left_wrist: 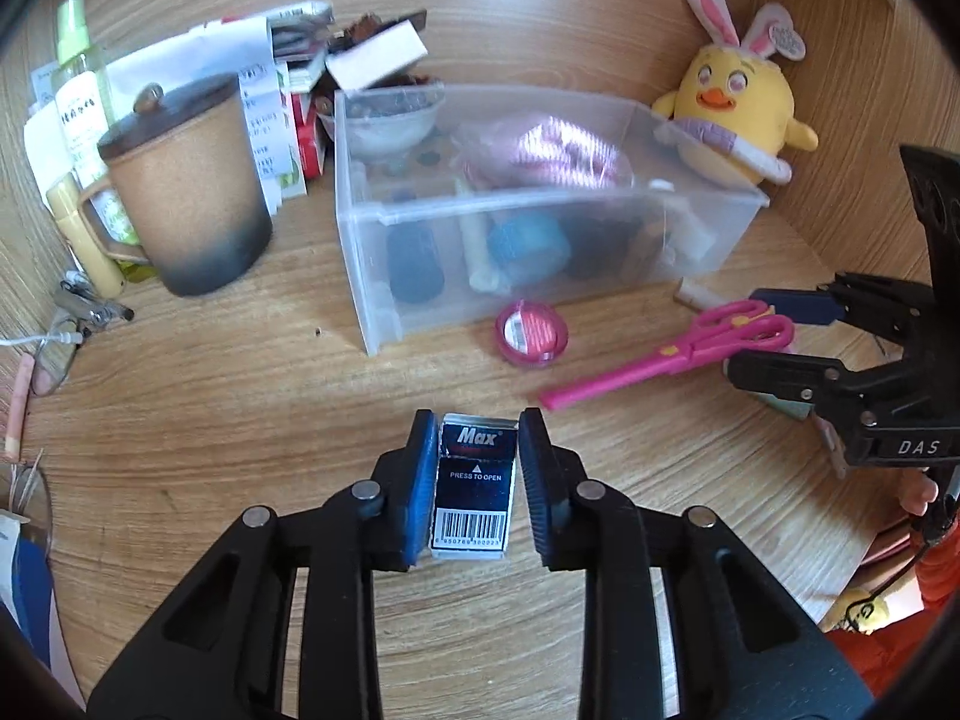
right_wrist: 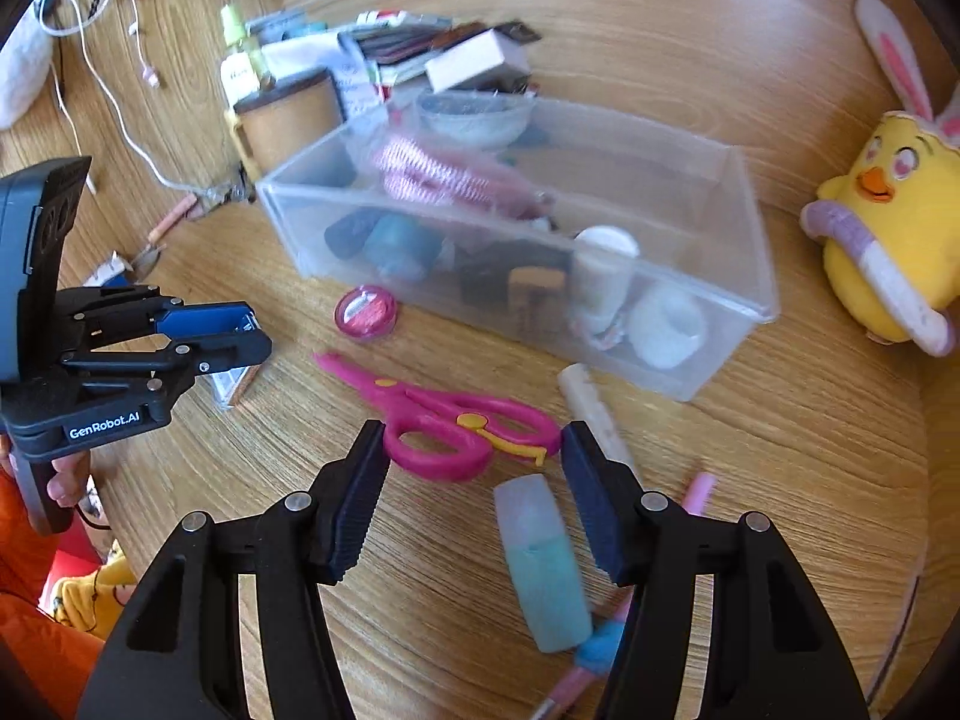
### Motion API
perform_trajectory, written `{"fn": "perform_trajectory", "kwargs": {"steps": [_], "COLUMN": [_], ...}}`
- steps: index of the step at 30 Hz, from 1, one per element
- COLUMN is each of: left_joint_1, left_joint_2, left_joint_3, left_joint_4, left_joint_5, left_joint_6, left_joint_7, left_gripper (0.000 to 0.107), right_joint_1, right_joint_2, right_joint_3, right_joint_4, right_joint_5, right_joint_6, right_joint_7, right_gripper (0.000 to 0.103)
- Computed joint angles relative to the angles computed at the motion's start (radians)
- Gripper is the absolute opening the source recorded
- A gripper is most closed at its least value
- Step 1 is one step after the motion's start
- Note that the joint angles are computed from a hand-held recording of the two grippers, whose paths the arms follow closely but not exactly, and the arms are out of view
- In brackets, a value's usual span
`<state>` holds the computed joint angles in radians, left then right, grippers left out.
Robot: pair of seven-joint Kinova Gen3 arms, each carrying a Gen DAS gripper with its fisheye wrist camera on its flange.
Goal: Organize objects
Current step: 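Move both open grippers toward the pink scissors and teal bottle, then grasp the pink scissors with left gripper while right gripper grasps teal bottle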
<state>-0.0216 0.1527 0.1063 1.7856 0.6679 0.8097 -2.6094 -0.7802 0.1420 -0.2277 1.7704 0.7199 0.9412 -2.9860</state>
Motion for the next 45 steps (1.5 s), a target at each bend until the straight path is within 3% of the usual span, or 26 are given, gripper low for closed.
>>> {"fn": "perform_trajectory", "kwargs": {"steps": [4,6,8,9,17,20,23,25,29,32,38,45], "left_joint_1": [-0.007,-0.008,-0.006,-0.006,0.011,0.014,0.017,0.018,-0.001,-0.006,0.030,0.109], "left_joint_2": [-0.016,-0.023,-0.029,-0.031,-0.031,-0.021,-0.012,-0.011,-0.002,0.000,0.017,0.073], "left_joint_3": [0.002,0.001,0.000,-0.002,-0.012,-0.011,-0.009,-0.008,-0.007,-0.002,0.020,0.041], "left_joint_4": [0.005,0.003,0.005,0.008,0.002,-0.002,0.002,0.006,0.002,0.008,-0.013,-0.078], "left_joint_5": [0.043,0.064,0.086,0.094,0.074,0.047,0.021,0.002,0.004,0.012,-0.008,-0.110], "left_joint_6": [-0.001,0.006,0.009,0.009,0.010,0.015,0.015,0.011,0.048,0.075,0.093,0.087], "left_joint_7": [-0.034,-0.050,-0.066,-0.075,-0.067,-0.058,-0.043,-0.032,-0.048,-0.082,-0.109,-0.044], "left_gripper": [0.024,0.013,0.013,0.013,0.013,0.013,0.013,0.015,0.031,0.034,0.034,0.039], "right_joint_1": [-0.021,-0.027,-0.023,-0.011,0.017,0.009,0.007,0.011,0.020,0.015,0.026,0.063], "right_joint_2": [-0.011,-0.018,-0.025,-0.030,-0.026,-0.007,0.027,0.058,0.095,0.103,0.007,-0.109], "right_joint_3": [-0.008,-0.013,-0.017,-0.018,-0.025,-0.022,-0.007,0.006,0.035,0.057,0.062,-0.018], "right_joint_4": [-0.001,0.002,0.004,0.007,0.028,0.009,-0.016,-0.044,-0.079,-0.094,-0.005,0.115], "right_joint_5": [0.047,0.066,0.067,0.052,-0.007,0.000,-0.006,-0.034,-0.090,-0.108,-0.113,-0.089], "right_joint_6": [0.033,0.044,0.046,0.028,-0.047,-0.044,-0.050,-0.045,-0.051,-0.035,-0.062,-0.037], "right_joint_7": [-0.053,-0.073,-0.072,-0.057,0.009,0.046,0.092,0.141,0.233,0.252,0.141,-0.026], "right_gripper": [0.055,0.055,0.030,0.029,0.030,0.044,0.048,0.048,0.048,0.049,0.051,0.053]}}
